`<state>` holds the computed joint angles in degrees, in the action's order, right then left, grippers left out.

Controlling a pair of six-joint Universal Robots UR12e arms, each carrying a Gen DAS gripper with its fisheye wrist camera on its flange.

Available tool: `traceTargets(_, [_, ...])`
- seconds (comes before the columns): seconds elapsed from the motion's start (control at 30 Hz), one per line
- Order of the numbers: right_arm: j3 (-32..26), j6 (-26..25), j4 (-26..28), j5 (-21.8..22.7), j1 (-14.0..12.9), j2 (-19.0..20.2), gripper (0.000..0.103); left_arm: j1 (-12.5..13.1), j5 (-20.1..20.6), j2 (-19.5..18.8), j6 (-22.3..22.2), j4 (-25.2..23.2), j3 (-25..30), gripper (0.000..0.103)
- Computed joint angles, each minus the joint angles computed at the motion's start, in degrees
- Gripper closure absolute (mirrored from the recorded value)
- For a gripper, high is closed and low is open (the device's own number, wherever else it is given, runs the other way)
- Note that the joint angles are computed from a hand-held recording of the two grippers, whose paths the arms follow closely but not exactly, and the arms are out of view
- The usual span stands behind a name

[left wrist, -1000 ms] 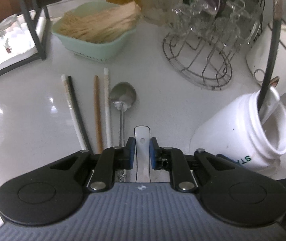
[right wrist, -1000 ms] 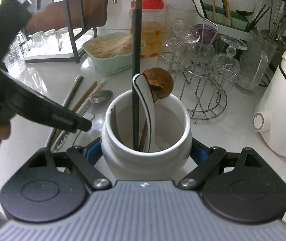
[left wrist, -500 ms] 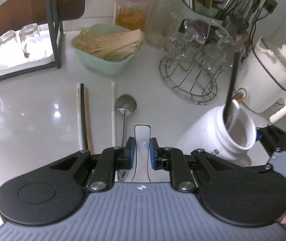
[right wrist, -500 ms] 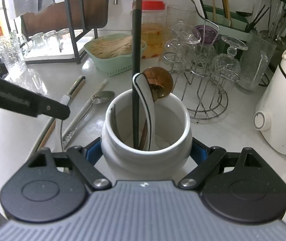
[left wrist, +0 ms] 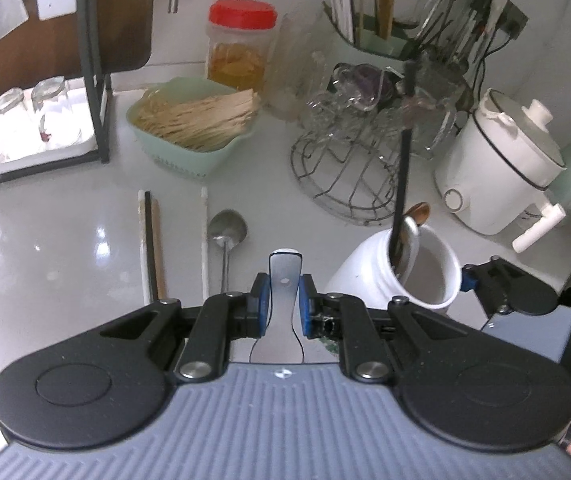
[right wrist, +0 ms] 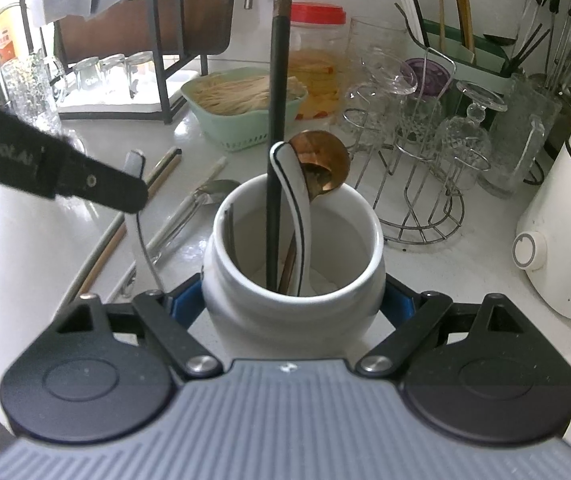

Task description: Organize utensils

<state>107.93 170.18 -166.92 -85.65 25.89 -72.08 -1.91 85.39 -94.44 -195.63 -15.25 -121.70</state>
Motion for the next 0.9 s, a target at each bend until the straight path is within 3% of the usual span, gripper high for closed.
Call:
traceTargets(0.1, [0.1, 0.1, -0.5, -0.2, 0.1, 0.1, 0.011, 0.0, -0.5, 0.3, 0.3, 0.2, 0.1, 0.086])
traceTargets(0.13, [0.2, 0.1, -0.6, -0.2, 0.1, 0.1, 0.011, -0.1, -0.6, 0.4, 0.4, 0.2, 0.2, 0.103])
traceTargets(0.5, [0.2, 0.8, -1.2, -0.8, 0.3, 0.2, 0.011, 0.2, -1.3, -0.4, 1.8, -0.4, 1.2, 0.103])
traceTargets(0.9, [0.0, 0.7, -0.3, -0.3, 0.1, 0.0, 0.012, 3.1, -3.9, -2.9, 1.6, -1.3, 1.4, 0.102])
